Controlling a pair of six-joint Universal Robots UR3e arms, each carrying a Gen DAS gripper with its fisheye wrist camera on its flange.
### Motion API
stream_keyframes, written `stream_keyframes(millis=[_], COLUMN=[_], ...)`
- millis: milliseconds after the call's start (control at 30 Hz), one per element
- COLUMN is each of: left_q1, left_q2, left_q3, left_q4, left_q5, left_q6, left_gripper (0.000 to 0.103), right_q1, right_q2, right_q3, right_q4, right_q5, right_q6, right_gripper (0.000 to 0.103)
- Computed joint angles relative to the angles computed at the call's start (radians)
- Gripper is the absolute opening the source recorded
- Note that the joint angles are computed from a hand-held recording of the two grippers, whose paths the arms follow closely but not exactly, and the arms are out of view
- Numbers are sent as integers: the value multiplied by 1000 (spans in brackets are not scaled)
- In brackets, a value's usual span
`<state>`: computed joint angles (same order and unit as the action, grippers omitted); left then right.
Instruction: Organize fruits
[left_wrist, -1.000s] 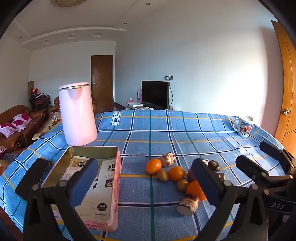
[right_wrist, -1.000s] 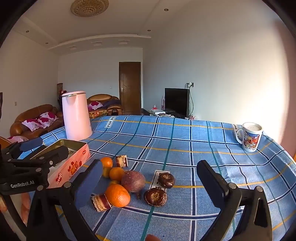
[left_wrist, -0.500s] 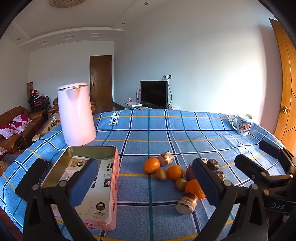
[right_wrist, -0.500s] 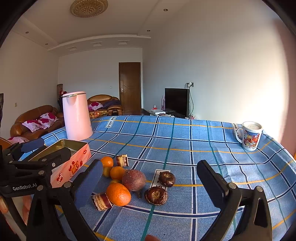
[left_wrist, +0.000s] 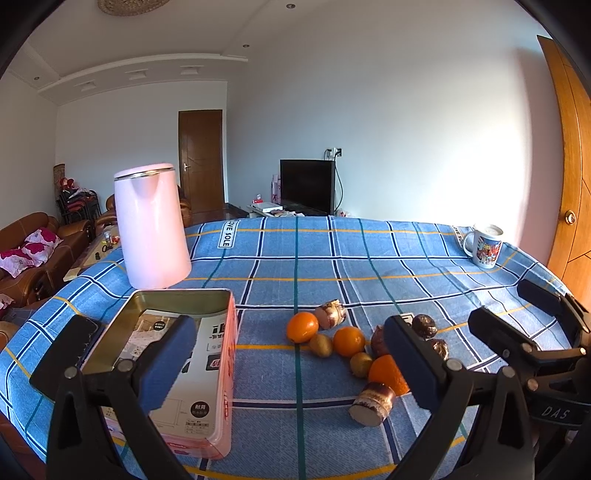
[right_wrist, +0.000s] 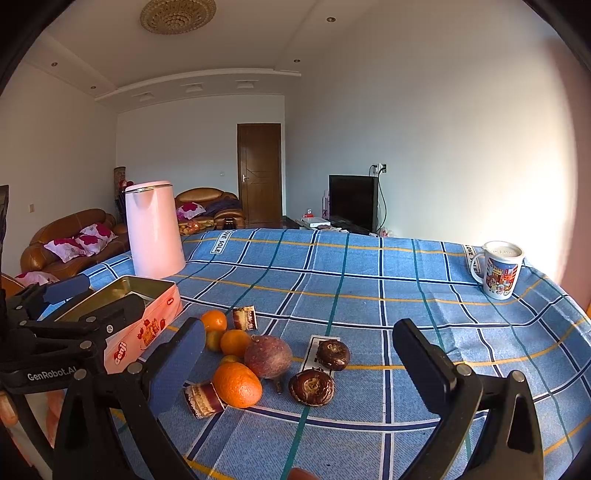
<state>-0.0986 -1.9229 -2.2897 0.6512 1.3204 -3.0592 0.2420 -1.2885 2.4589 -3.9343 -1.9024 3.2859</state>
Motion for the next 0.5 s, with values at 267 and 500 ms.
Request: stream_keyframes(millis=[267, 500], left_q1=[-1, 1], left_q2=[0, -1], left_q3=[-1, -2], left_q4=[0, 0], left_q5=[0, -3], left_q6=[0, 0], left_gripper=[103, 103], right_q1=[7, 4], right_q2=[3, 5], right_q3=[3, 0], right_q4=[1, 5], right_q5=[-6, -1], right_q6=[3, 6], right_gripper=[102, 102])
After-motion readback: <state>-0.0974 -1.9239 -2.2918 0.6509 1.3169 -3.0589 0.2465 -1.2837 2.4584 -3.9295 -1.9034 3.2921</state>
